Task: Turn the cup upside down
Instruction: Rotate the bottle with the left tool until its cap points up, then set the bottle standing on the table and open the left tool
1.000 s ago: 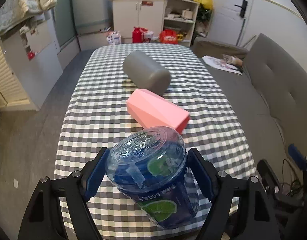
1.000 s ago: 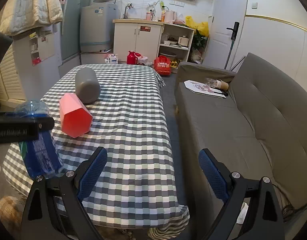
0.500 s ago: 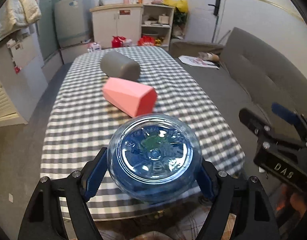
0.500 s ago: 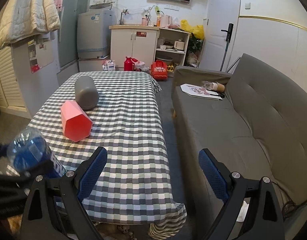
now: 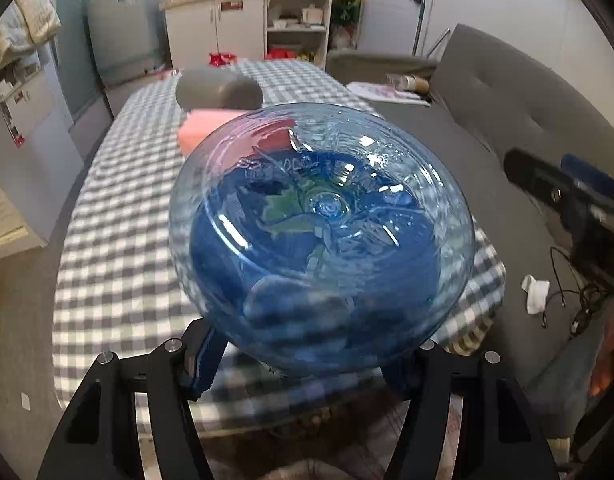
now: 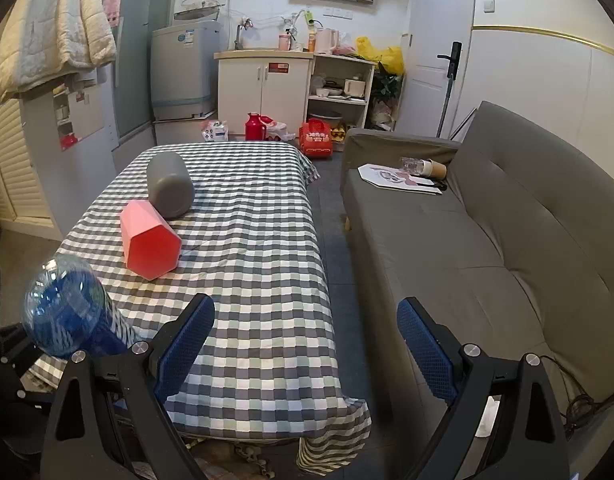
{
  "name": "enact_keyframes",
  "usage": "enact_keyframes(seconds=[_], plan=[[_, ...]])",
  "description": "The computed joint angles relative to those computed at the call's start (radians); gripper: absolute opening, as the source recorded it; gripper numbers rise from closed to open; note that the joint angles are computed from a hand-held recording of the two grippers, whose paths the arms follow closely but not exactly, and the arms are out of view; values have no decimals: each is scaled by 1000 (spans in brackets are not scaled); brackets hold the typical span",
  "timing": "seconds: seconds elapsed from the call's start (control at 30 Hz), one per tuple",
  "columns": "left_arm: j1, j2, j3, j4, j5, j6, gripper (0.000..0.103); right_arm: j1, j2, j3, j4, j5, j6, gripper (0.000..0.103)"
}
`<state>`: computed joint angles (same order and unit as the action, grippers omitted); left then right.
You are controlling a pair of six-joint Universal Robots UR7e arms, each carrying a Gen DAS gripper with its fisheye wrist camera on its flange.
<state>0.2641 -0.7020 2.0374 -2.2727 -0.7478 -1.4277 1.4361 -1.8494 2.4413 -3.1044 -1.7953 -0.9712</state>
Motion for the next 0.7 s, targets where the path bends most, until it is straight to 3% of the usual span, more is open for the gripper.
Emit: enact_keyframes(seconds=[0.23, 0.57, 0.67, 0.7], plan=[[59, 16, -10, -22, 140, 44, 67, -9, 20, 2, -6, -5, 4, 93], [82, 35, 1, -98, 137, 77, 69, -6, 46, -6, -2, -14, 23, 93], [74, 40, -3, -80, 130, 59, 74, -3, 41, -7, 1, -14, 23, 93], [76, 40, -12, -64, 115, 60, 82, -2, 36, -6, 4, -12, 24, 93]])
